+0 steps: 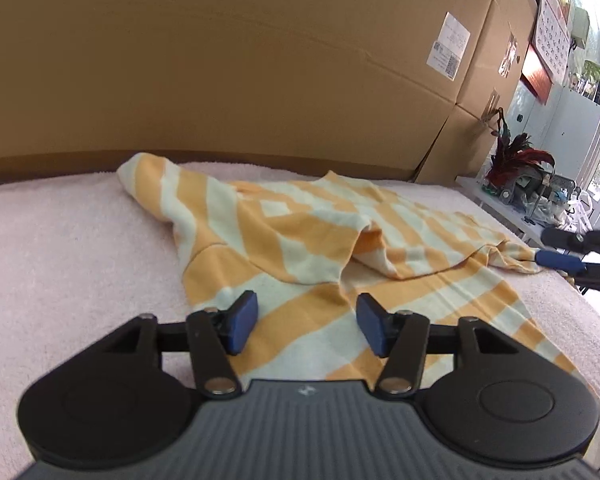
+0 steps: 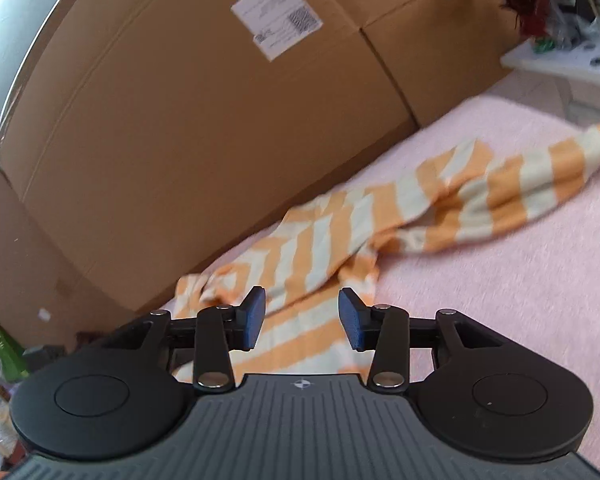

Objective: Fold clothes
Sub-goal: 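Lower the shirt onto the towel and open both grippers, then grasp the striped sleeve cuff with the right gripper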

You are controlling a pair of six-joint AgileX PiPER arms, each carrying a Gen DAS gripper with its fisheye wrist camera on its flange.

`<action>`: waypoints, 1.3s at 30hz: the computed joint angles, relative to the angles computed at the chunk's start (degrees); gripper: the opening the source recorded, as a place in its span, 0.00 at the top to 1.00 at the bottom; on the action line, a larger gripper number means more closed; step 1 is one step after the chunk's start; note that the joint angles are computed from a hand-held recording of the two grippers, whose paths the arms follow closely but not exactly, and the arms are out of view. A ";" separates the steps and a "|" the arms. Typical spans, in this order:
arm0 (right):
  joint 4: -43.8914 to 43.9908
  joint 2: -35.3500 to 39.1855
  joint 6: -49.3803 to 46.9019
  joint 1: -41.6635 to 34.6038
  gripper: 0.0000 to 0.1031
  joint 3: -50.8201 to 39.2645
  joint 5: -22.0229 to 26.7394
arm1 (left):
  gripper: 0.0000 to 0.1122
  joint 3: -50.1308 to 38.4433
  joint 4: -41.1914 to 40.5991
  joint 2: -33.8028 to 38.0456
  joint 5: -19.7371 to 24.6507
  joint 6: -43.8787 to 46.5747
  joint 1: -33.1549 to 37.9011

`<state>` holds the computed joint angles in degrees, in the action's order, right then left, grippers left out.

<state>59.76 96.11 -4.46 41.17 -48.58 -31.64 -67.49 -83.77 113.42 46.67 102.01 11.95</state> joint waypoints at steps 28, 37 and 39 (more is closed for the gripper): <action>18.91 8.97 -20.92 -15.24 0.90 -16.71 4.52 | 0.28 -4.88 2.90 4.04 8.96 -6.18 2.62; 9.83 11.21 -10.60 -17.67 0.89 -13.07 1.79 | 0.28 -4.88 3.17 3.83 8.63 -6.19 2.45; 6.13 11.44 -5.63 -16.92 0.89 -11.28 -1.58 | 0.28 -4.47 3.15 3.40 7.87 -5.68 2.10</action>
